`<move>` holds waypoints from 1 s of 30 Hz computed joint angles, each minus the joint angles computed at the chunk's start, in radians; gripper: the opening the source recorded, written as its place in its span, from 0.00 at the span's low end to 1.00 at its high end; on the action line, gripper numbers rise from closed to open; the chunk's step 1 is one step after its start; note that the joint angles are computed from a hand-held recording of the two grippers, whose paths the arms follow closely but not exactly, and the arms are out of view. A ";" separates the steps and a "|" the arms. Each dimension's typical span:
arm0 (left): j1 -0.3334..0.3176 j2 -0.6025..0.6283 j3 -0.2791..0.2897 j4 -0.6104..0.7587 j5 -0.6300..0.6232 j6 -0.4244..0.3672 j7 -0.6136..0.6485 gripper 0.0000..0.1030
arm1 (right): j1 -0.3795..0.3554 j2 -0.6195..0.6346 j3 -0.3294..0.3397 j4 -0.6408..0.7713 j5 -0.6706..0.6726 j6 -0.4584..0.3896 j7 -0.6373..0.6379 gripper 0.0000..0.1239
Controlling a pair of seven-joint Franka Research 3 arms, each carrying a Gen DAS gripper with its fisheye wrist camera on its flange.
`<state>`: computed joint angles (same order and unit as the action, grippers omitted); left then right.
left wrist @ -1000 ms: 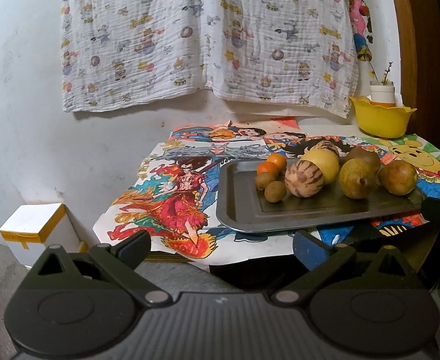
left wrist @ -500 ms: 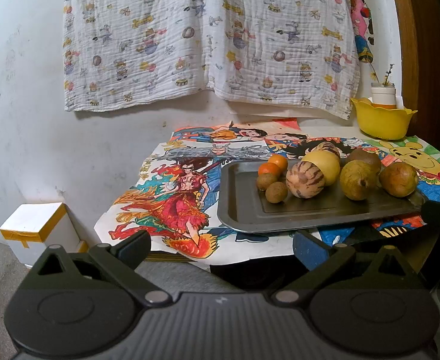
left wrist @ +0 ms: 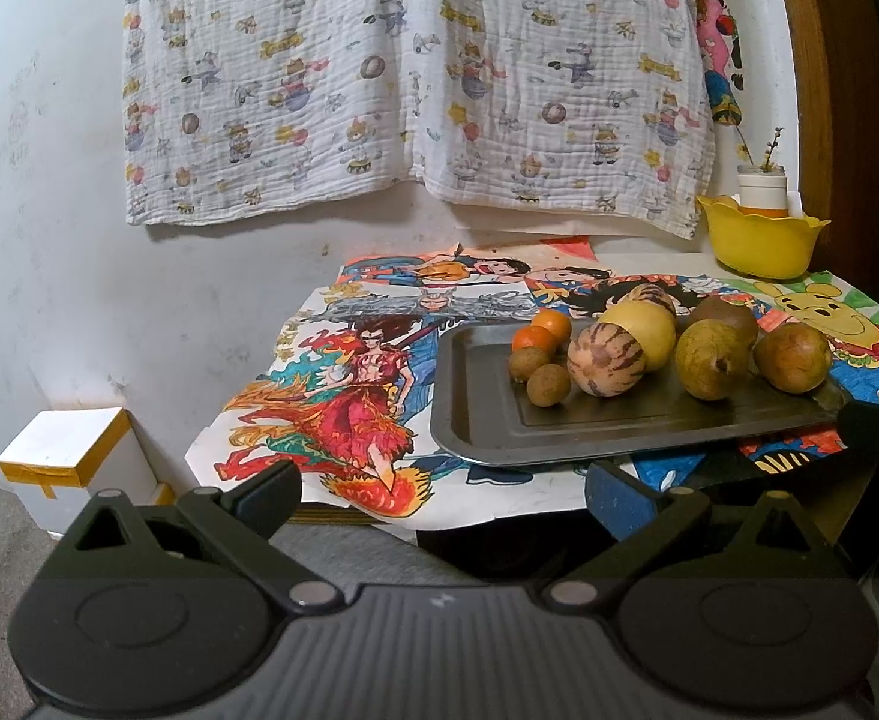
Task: Organize fruits
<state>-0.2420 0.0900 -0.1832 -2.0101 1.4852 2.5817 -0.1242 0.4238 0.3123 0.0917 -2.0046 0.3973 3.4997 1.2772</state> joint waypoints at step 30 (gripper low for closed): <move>0.002 -0.002 0.001 -0.003 0.008 0.004 -0.009 1.00 | -0.009 -0.002 0.008 -0.005 -0.022 -0.007 0.026 0.83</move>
<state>-0.2404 0.0884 -0.1826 -2.0129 1.4928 2.5858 -0.1328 0.4150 0.3101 0.0993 -2.0100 0.3748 3.4932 1.3029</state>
